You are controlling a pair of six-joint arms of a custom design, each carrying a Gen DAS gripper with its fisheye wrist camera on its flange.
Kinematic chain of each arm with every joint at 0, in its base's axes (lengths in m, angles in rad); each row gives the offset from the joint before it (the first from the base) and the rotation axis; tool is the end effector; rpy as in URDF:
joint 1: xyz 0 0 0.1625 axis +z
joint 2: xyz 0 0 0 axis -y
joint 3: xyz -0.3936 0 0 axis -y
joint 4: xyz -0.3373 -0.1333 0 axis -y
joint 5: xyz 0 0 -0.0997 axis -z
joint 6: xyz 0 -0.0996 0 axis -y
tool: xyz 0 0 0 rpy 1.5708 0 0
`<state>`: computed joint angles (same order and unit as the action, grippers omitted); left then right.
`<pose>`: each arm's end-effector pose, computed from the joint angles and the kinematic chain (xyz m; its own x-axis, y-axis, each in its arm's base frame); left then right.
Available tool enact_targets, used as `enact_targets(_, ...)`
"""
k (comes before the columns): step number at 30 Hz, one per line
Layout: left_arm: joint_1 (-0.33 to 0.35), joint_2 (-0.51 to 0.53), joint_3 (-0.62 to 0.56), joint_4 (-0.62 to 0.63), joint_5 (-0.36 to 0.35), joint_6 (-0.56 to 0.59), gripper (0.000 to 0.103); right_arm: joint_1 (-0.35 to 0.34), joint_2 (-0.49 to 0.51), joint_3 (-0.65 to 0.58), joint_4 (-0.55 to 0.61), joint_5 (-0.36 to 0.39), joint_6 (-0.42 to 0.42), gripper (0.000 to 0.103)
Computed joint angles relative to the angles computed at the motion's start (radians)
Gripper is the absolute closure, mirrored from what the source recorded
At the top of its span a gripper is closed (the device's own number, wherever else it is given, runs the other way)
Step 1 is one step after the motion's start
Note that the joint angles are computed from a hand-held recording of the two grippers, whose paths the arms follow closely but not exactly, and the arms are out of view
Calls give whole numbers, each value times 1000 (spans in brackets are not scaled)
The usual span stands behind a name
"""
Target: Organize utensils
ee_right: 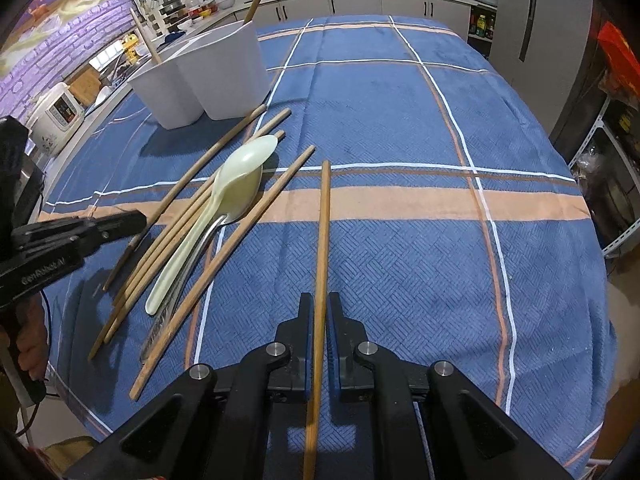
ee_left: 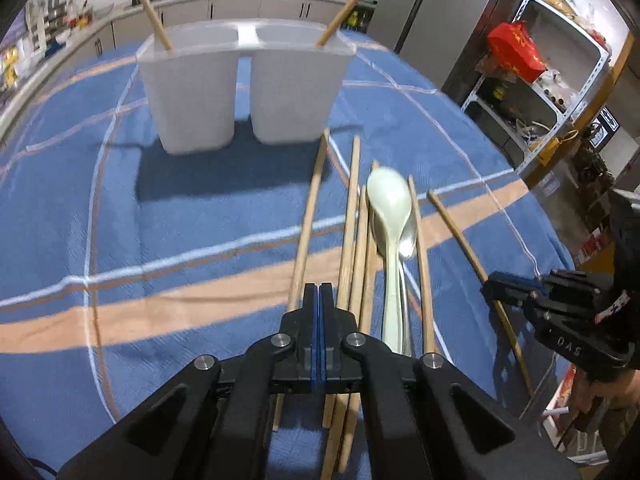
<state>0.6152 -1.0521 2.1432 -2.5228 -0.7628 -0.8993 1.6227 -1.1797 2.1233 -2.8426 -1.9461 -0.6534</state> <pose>-0.2408 -0.4216 0.1231 -0.8303 -0.0604 -0.5540 0.2551 0.8426 -0.4742 0.1212 -0.4666 0.1977 -0.7128 -0.5193 0.4715 -0.6075 0.7930 -0.0450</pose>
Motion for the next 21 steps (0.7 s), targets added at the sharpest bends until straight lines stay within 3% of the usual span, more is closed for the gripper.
enact_targets(2,12,21,-30,6,16,15,84,-2,-1,5,-9,5,-2,96)
enact_targets(4,27,43,-57,10,36,39,80,-3,-1,12,-23,7,-7,96)
enact_targets(12,108,181,-240,91,71,187,80,-4,0,11,-24,11,-1,96)
enact_targets(14,117,196,-274,132,78,178,85,-2,2,5,-14,7,2,96)
enact_targets(15,117,197,-283,159,85,154,96,-1,1,2,-5,6,5,96)
enact_targets(21,97,142,-230,193,39,26,97,-12,-9,-31,76,22,29,97)
